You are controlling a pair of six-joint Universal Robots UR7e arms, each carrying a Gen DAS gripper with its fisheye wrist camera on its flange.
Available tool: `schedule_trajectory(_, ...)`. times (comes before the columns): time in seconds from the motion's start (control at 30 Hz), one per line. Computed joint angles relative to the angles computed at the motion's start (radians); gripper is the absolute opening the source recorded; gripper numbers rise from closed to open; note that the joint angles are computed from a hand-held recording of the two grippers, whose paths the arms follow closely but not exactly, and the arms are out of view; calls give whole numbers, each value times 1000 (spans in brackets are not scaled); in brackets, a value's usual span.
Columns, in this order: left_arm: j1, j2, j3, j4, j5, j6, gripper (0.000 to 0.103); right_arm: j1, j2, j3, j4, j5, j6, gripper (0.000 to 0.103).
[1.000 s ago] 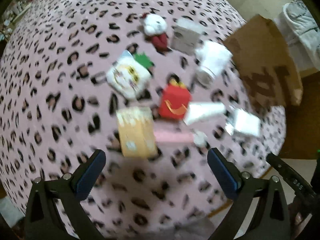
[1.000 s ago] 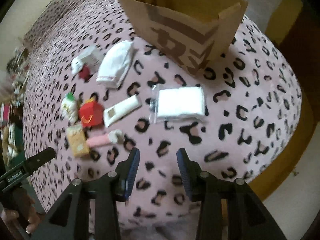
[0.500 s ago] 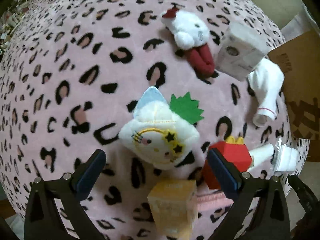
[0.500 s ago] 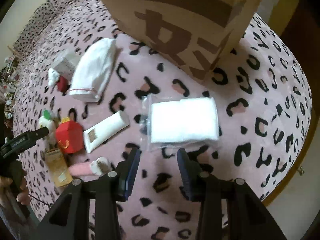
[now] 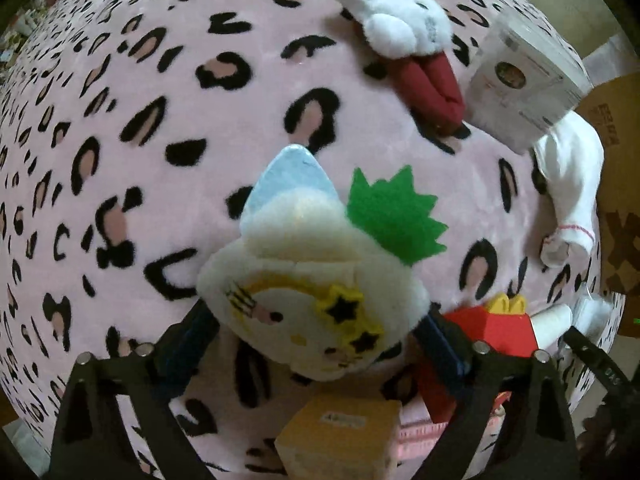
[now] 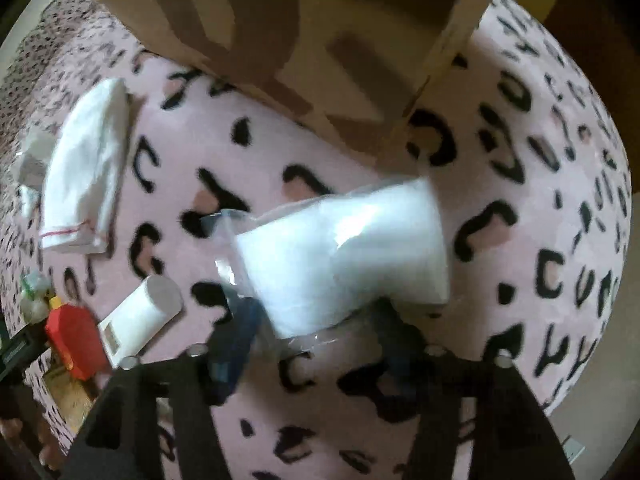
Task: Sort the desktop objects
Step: 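Grasp the white plush cat with the left tool while the right tool grasps the white plastic packet, then lift and carry the plush cat and packet over the cardboard box with both tools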
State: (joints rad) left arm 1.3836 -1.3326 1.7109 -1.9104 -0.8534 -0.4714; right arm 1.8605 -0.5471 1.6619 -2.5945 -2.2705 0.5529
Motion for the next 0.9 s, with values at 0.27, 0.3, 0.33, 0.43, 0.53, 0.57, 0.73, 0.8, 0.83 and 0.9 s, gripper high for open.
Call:
schedule_trajectory(0.27,3,-55,62,-59,22,-2,57,-17,-4,84,-233,13,-85,54)
schedule_trajectory(0.3,3,-60,69,-65,23,-3,54,-21,-10,100,-265,25,-95,49)
schedule_trajectory(0.33,2,-70,80,-74,24,-4,52,-24,-16,114,-291,37,-102,40)
schedule_trajectory(0.43,-2,-96,109,-93,28,-37,47,-27,-36,155,-353,54,-136,28)
schedule_trajectory(0.53,-3,-127,137,-103,14,-49,45,-16,-50,184,-370,61,-180,26)
schedule_trajectory(0.57,-4,-140,147,-103,10,-55,44,-10,-57,196,-371,70,-194,26)
schedule_trajectory(0.73,-18,-192,180,-74,-10,-111,44,34,-99,213,-286,99,-249,26)
schedule_trajectory(0.8,-29,-214,189,-53,-10,-130,44,54,-101,210,-247,108,-261,26)
schedule_trajectory(0.83,-46,-203,163,-21,-10,-156,44,61,-89,172,-209,121,-268,26)
schedule_trajectory(0.9,-60,-227,172,4,-14,-176,44,77,-86,153,-176,139,-289,26)
